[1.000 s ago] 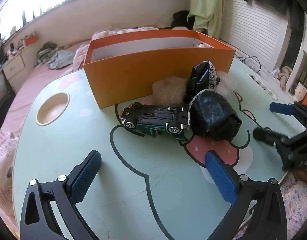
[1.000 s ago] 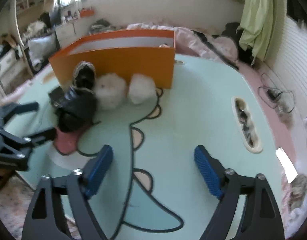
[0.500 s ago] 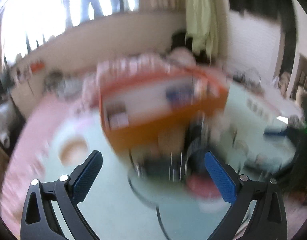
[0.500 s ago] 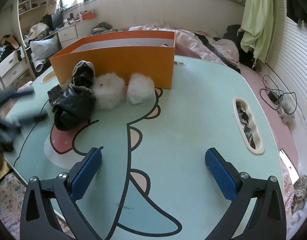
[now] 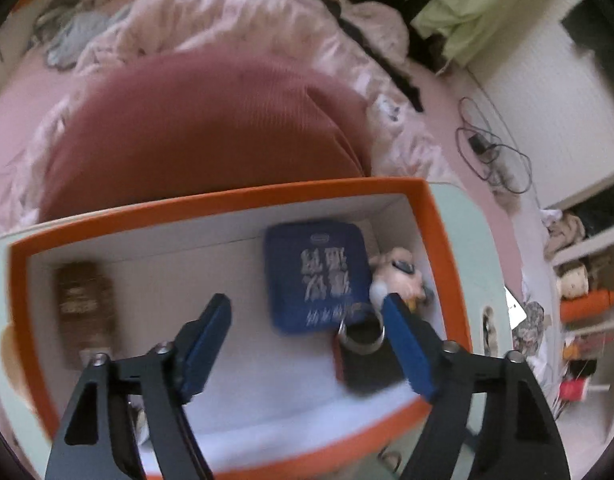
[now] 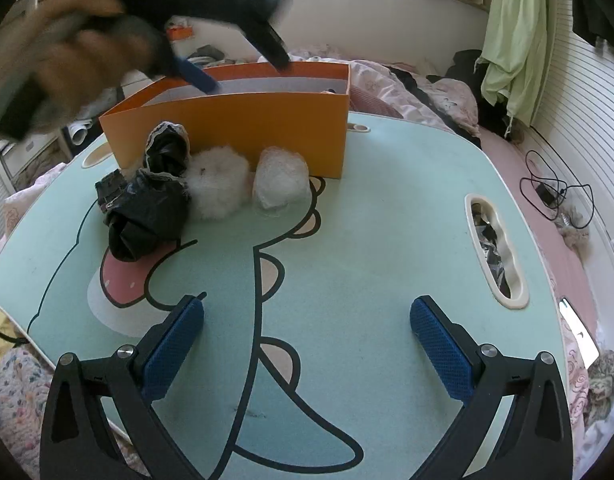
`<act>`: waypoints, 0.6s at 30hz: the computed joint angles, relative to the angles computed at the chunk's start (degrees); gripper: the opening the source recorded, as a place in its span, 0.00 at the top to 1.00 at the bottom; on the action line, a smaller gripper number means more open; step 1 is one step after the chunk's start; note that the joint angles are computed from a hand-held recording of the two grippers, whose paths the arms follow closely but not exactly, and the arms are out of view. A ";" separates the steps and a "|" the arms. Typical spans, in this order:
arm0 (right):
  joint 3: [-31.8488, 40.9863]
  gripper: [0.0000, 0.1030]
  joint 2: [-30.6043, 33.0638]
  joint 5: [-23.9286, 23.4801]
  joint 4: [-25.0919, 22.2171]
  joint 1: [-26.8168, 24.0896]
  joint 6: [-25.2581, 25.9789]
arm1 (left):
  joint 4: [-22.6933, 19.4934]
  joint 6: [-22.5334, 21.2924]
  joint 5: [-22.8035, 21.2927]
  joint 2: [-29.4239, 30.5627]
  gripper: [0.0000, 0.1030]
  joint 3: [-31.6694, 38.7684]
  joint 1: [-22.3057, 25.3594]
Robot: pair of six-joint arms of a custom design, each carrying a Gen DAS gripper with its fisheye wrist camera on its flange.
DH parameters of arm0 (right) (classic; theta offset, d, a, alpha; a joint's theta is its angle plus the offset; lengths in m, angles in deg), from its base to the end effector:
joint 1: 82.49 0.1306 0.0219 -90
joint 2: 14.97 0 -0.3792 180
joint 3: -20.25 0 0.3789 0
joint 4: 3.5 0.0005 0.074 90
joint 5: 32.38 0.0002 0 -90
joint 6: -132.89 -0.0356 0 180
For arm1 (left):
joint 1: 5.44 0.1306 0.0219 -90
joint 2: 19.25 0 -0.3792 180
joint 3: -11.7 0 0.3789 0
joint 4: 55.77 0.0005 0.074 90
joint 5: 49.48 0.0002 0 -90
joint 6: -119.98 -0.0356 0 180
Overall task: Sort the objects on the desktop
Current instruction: 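Reach into the box and grasp the blue tin with the left gripper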
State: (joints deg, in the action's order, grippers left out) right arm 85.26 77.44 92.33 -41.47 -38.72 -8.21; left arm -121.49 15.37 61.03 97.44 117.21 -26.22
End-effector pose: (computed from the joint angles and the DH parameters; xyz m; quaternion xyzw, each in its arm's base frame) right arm 0.3156 0.2735 0.2411 0.1231 0.9265 -0.0472 0.3523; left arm 0.5452 -0.2208 0.2913 0.3165 0.9252 -0.1827 0.1026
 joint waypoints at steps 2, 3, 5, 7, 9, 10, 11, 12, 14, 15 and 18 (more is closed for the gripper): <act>-0.01 0.00 0.01 0.02 -0.03 0.04 -0.07 | 1.82 2.32 -0.81 0.37 0.30 -0.08 -0.92; 0.00 0.00 -0.02 0.01 -0.04 0.04 -0.07 | 2.90 3.02 -1.61 0.15 0.30 -0.56 -1.38; 0.04 0.00 0.00 0.02 -0.08 0.06 -0.13 | 4.64 4.26 -4.72 0.29 0.30 -0.80 -2.57; 0.07 0.00 0.03 0.05 -0.13 0.07 -0.12 | 4.28 4.86 -7.59 1.82 0.29 0.71 -3.34; 0.09 0.00 0.04 0.05 -0.15 0.07 -0.13 | 4.35 4.07 -7.39 1.75 0.31 0.30 -3.42; 0.02 0.00 -0.01 -0.06 -0.06 0.00 -0.12 | 4.27 2.68 -9.29 1.34 0.34 -0.05 -3.72; -0.02 0.00 -0.07 -0.11 -0.05 -0.04 -0.09 | 4.02 1.11 -11.03 1.00 0.34 -0.43 -4.02; -0.01 0.00 -0.08 -0.01 -0.07 0.01 -0.10 | 3.70 -0.40 -12.00 0.67 0.34 -0.86 -4.10; -0.01 0.00 -0.11 0.00 -0.06 0.02 -0.12 | 3.50 -2.64 -12.73 -0.09 0.34 -1.91 -3.77; 0.03 0.00 -0.07 0.05 -0.09 0.05 -0.12 | 3.52 -3.74 -13.30 -0.32 0.34 -2.28 -3.47; 0.03 0.00 -0.08 0.05 -0.10 0.02 -0.11 | 2.43 -5.23 -15.82 0.22 0.34 -1.66 -2.75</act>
State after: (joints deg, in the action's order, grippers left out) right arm 85.29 77.36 92.38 -41.58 -38.70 -8.32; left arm -119.06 10.14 45.21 97.66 115.55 -28.98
